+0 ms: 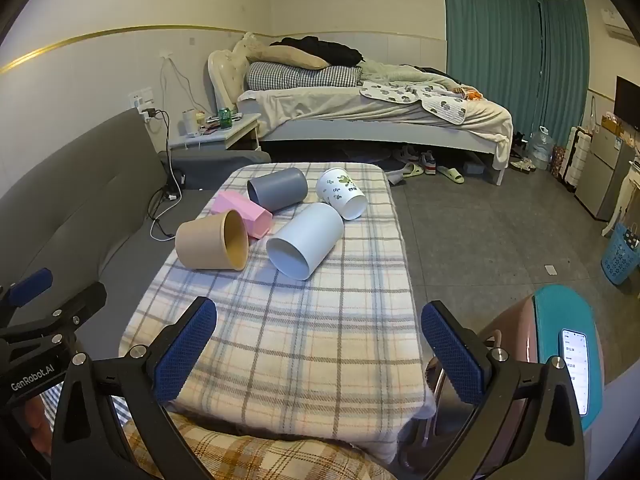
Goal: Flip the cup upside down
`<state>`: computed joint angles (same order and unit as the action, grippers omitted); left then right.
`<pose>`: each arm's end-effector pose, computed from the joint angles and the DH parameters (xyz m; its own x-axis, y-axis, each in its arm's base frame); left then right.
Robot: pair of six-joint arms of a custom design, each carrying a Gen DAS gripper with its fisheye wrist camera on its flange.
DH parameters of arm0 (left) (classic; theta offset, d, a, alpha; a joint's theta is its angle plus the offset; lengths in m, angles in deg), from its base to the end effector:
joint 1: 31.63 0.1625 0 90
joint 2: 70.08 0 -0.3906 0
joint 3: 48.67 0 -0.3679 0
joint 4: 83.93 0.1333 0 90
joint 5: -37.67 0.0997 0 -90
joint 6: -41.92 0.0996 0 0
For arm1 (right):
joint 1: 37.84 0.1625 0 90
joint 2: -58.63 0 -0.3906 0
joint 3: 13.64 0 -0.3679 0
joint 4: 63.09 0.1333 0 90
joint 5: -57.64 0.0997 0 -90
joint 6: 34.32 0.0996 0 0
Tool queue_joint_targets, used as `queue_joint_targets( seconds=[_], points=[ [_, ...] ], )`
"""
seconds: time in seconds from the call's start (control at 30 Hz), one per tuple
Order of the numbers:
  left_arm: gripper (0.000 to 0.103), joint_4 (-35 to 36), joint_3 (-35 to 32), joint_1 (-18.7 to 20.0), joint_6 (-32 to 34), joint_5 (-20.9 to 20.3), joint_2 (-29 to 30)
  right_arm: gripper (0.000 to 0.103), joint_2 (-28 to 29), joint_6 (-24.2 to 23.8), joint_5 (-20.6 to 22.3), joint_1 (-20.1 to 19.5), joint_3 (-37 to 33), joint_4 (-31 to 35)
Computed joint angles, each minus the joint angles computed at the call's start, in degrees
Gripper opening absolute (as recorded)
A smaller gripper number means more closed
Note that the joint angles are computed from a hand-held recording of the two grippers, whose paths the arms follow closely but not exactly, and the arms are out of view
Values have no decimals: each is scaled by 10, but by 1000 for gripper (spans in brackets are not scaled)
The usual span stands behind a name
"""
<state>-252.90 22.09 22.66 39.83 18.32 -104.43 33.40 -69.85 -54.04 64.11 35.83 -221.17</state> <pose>-0.2324 -0.7127 0.2076 -0.6568 -0.3464 -0.6698 0.4062 0.5858 -0.7013 0.2652 -0.7870 0.1802 -0.6962 -0.3629 0.6194 -0.6806 0.6079 -0.4088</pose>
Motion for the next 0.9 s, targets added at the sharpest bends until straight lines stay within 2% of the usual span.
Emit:
queue_joint_targets(
  seconds=[0.9],
  points=[
    [99, 3, 1, 0, -6, -3, -1, 103, -2, 1, 1, 1, -1, 2]
  ],
)
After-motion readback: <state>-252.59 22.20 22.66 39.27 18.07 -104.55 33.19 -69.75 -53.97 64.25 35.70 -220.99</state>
